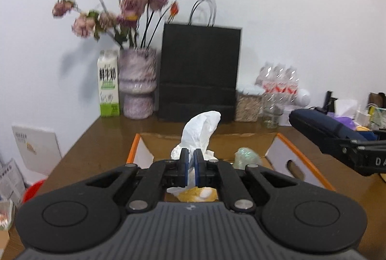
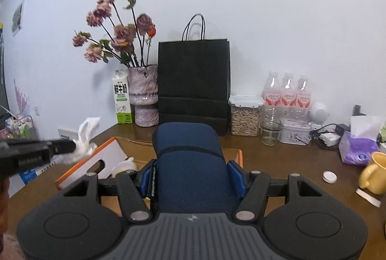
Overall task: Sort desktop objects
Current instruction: 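Lower the tissue and navy pouch into the cardboard box and open both tools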
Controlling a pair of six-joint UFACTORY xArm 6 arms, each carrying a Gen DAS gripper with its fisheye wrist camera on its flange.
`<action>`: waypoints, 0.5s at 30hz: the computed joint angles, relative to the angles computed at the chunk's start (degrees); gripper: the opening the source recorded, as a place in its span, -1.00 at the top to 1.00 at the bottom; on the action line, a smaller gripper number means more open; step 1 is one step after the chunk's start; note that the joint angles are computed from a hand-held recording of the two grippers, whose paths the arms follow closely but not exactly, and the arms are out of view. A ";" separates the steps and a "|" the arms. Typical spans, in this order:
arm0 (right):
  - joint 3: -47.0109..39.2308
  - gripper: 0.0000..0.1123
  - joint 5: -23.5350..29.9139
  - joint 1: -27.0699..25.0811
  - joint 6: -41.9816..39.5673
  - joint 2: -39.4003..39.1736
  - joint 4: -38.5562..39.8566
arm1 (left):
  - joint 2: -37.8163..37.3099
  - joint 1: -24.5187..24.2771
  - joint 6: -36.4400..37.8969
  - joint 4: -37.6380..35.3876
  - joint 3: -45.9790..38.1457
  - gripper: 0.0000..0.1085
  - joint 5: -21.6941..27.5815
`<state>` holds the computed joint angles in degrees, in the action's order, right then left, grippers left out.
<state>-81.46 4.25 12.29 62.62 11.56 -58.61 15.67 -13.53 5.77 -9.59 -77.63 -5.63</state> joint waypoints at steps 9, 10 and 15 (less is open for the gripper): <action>-16.86 -0.09 10.63 2.75 -27.79 16.18 29.49 | 9.53 3.75 -15.49 13.31 -10.56 0.90 9.30; -17.56 -0.09 11.37 2.85 -29.34 17.12 31.43 | 9.93 3.88 -15.56 13.21 -10.86 0.90 9.79; -20.49 -0.09 14.58 3.21 -34.44 20.54 37.54 | 11.82 3.62 -7.48 2.86 -12.24 0.90 12.38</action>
<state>-101.96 18.83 15.50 28.18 32.09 -21.07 27.49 -9.90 -1.71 -6.74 -89.87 6.74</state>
